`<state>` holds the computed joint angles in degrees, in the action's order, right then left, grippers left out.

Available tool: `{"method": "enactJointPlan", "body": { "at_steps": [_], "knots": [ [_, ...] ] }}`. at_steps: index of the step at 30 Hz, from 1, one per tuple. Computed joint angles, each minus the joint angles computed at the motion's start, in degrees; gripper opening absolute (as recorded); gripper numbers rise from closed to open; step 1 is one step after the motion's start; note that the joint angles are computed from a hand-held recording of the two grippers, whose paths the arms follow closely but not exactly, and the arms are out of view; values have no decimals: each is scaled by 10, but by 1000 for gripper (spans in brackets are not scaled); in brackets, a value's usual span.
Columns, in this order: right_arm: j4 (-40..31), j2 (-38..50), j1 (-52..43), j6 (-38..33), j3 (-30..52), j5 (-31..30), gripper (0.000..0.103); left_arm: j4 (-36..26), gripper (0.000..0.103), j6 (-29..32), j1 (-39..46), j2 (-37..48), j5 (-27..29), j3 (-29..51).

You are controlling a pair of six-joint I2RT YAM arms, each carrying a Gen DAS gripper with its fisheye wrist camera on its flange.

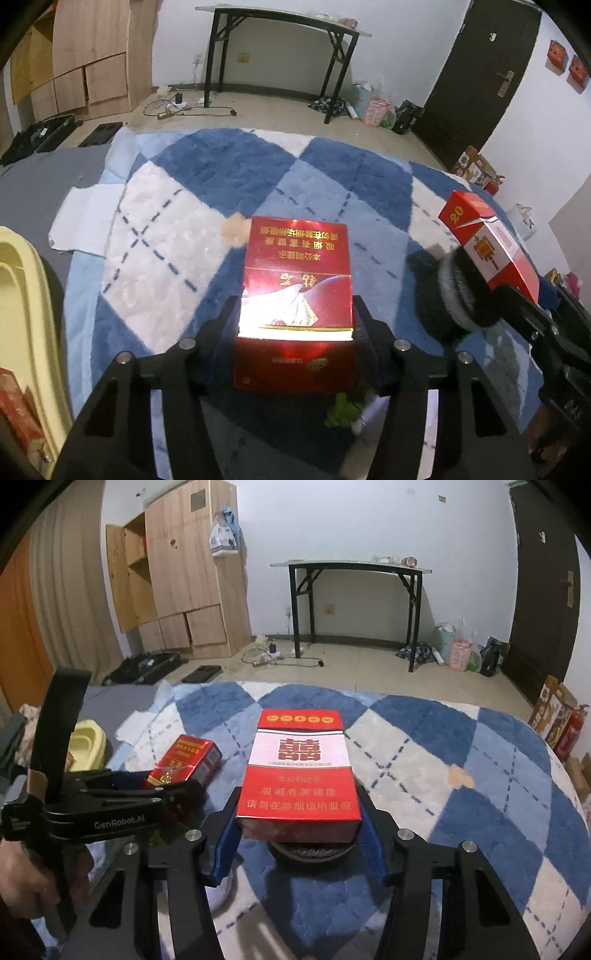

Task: Organize rigid objects
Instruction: 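Grasp a red box with the left tool while the right tool grasps a red-and-white box, then carry both red boxes over the yellow tray and open both tools to drop them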

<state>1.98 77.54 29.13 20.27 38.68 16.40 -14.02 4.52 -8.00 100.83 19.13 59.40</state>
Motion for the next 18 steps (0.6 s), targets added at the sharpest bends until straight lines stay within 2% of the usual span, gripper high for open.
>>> {"method": "enactJointPlan", "body": {
  "at_steps": [5,10,14,18],
  "knots": [
    [-16,-58,11,-16,-25,5,56,-23,59,12,-2,-66,-1,-28],
    [-93,-162,50,-9,-43,39,56,-86,59,15,14,-167,-5,-53],
    [-209,-290,108,6,-42,96,56,-151,59,11,49,-290,18,-83],
    [-379,-410,231,66,-7,212,56,-232,59,21,98,-426,57,-106]
  ]
}}
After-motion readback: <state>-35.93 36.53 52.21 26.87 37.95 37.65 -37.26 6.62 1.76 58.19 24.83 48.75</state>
